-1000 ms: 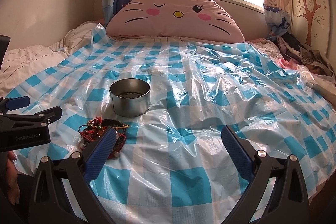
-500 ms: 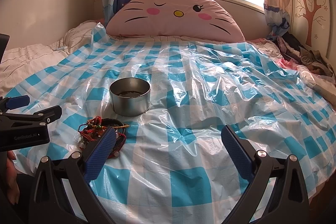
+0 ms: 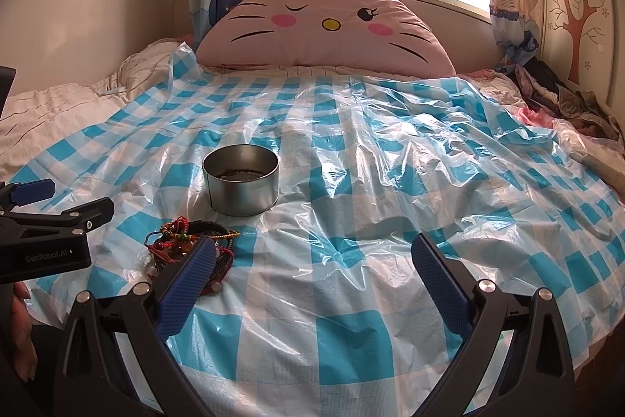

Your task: Organize jewelry

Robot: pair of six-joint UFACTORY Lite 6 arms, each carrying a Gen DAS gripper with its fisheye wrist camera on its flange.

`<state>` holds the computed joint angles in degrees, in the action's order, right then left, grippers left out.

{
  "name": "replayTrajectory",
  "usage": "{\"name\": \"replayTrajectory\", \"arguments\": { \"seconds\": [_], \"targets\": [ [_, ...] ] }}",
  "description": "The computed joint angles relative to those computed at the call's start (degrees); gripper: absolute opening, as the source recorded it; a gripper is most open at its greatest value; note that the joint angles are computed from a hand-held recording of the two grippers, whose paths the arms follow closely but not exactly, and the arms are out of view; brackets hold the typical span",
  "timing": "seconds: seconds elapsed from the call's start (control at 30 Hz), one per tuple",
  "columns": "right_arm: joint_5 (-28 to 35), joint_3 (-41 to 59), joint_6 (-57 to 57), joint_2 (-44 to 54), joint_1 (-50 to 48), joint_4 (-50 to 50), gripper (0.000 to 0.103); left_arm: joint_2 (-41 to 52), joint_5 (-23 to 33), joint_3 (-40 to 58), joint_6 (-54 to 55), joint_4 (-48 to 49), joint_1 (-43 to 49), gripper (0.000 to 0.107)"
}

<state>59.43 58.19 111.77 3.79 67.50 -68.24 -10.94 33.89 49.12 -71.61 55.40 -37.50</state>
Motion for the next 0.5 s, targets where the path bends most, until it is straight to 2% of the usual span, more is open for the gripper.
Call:
{"name": "replayTrajectory", "arguments": {
  "seconds": [0.13,0.5],
  "targets": [
    [-0.3,-0.5,0.7,-0.4,-0.1,-0.4,0.096,0.0,0.0,0.0,-0.1,0.1,0.0,0.095],
    [-7.5,-2.5,1.2,-2.9,-3.7,-1.4,0.096,1.1,-1.7,1.1,1.8,-1.5,1.0,0.095]
  ]
}}
